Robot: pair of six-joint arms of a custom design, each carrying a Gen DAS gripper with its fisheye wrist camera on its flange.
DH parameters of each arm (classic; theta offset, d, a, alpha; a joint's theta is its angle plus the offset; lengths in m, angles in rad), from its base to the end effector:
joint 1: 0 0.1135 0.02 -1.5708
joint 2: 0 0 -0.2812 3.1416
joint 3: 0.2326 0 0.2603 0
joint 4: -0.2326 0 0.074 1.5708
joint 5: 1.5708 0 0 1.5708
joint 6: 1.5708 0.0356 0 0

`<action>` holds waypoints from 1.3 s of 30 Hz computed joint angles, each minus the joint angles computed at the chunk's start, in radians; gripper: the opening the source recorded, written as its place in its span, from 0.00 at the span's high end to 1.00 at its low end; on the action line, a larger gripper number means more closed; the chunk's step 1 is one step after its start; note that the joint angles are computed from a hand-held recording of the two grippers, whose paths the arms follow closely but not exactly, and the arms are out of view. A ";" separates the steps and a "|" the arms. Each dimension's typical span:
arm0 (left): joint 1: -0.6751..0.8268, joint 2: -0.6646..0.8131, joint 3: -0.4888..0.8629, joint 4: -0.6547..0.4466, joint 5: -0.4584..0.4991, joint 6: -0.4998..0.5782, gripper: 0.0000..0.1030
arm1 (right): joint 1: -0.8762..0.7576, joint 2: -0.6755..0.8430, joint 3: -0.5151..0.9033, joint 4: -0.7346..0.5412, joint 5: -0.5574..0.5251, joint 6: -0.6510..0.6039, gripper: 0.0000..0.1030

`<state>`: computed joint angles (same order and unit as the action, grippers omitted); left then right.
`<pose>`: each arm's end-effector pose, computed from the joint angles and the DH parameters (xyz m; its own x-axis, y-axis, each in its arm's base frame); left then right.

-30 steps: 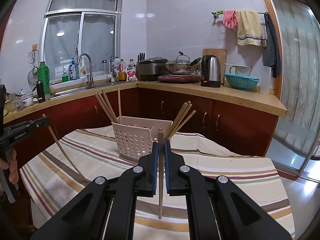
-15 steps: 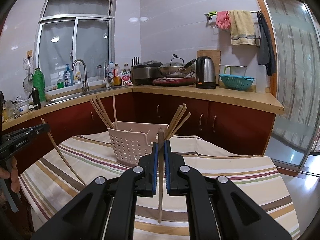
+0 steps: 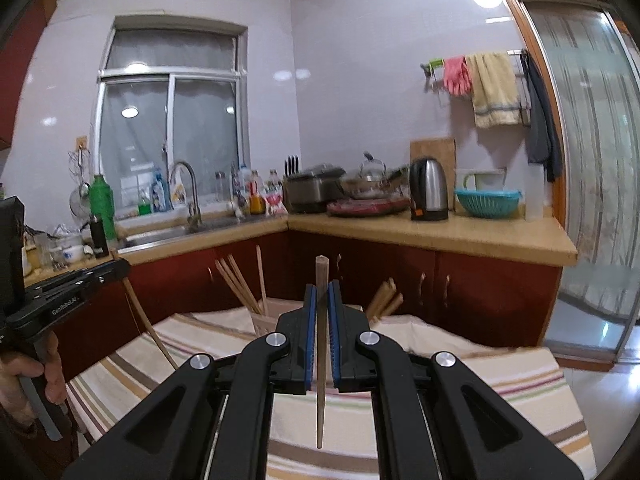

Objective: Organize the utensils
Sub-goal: 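Lift the chopstick with both tools and carry it over the pink holder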

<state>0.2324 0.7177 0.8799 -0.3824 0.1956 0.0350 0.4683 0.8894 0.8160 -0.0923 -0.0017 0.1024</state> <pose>0.1522 0.0289 0.3748 -0.2139 -0.0153 -0.9767 -0.0339 0.9994 -0.0083 0.1856 0.0939 0.3551 -0.1927 0.0171 -0.9811 -0.4354 0.8945 0.1011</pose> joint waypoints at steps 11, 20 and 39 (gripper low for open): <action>-0.117 0.109 0.163 0.131 -0.094 -0.012 0.94 | 0.000 0.094 0.146 0.091 -0.012 -0.032 0.93; -0.193 0.237 0.229 0.314 -0.175 -0.032 0.94 | -0.019 0.212 0.233 0.190 -0.012 -0.030 0.93; -0.180 0.622 0.275 0.561 -0.176 -0.054 0.94 | -0.050 0.554 0.329 0.367 -0.016 -0.002 0.93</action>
